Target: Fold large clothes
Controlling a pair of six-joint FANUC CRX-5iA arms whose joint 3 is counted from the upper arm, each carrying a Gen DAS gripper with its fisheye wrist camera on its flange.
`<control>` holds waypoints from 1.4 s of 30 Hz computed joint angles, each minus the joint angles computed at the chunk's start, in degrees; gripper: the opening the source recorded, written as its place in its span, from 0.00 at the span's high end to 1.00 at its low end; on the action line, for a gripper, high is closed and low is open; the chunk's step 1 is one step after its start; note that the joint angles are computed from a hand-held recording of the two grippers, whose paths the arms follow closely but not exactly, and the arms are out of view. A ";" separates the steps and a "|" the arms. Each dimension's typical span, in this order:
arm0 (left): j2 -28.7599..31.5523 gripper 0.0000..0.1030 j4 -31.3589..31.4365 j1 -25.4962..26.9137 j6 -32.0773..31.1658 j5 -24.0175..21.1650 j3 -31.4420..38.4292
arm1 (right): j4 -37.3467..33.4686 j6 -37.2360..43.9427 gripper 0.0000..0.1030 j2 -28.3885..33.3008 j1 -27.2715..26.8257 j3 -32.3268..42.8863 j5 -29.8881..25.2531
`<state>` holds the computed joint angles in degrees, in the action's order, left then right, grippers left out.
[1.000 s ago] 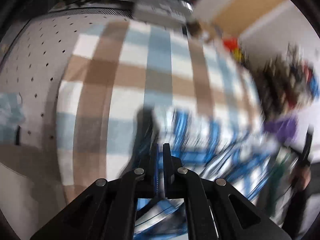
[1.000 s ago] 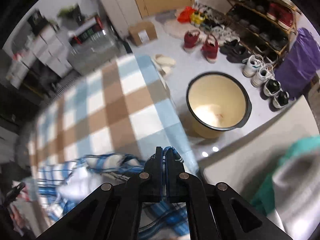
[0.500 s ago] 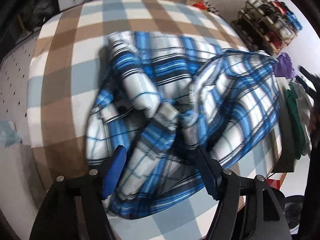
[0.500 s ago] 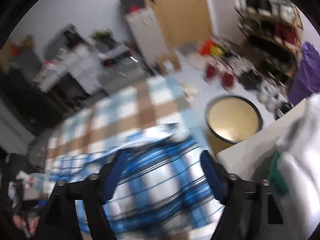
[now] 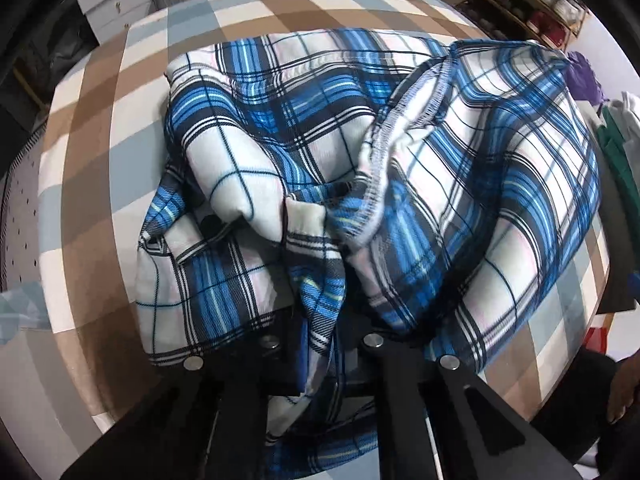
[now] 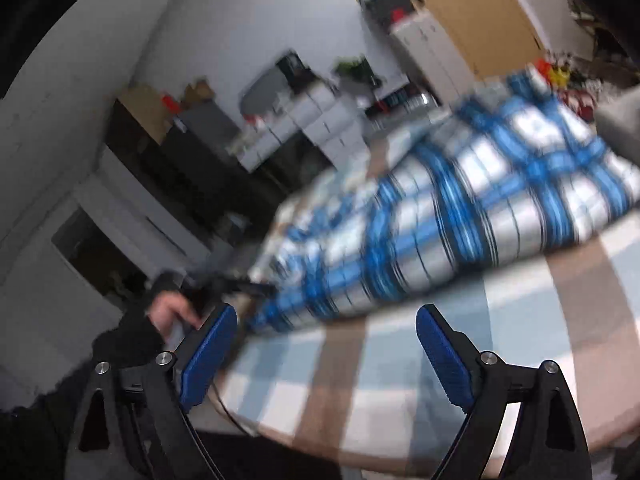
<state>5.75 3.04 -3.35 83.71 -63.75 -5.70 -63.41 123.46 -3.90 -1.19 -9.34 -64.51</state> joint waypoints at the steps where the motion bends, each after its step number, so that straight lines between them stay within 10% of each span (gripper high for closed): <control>1: -0.73 0.97 -0.01 -0.28 0.08 0.67 -0.53 | -2.21 0.54 0.10 1.10 -1.46 0.45 -1.65; 13: -16.14 0.98 -11.28 -4.49 5.99 7.29 -3.44 | -3.15 1.99 0.10 2.25 -1.38 1.04 -2.14; 26: -8.34 0.98 -15.92 2.03 20.47 16.75 5.07 | -4.00 3.18 0.10 1.20 -2.77 -0.43 -1.60; 33: 3.74 0.96 -9.38 6.13 21.27 7.40 6.78 | -2.28 1.98 0.10 1.31 -2.07 -0.59 -1.12; 36: 5.56 0.84 -8.63 6.77 21.91 3.91 7.60 | -0.97 1.45 0.10 1.35 -1.27 -0.48 -0.52; 40: 2.17 0.33 -11.23 6.81 23.92 5.87 6.48 | -0.53 0.44 0.10 2.61 -1.10 0.58 -1.01; 42: 0.79 0.31 -12.93 6.57 25.29 6.71 6.60 | -0.93 0.04 0.10 2.92 -1.36 0.75 -1.52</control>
<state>6.54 -9.89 3.22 109.01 -57.03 0.90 -64.34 123.50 -0.98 -2.55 -8.59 -66.03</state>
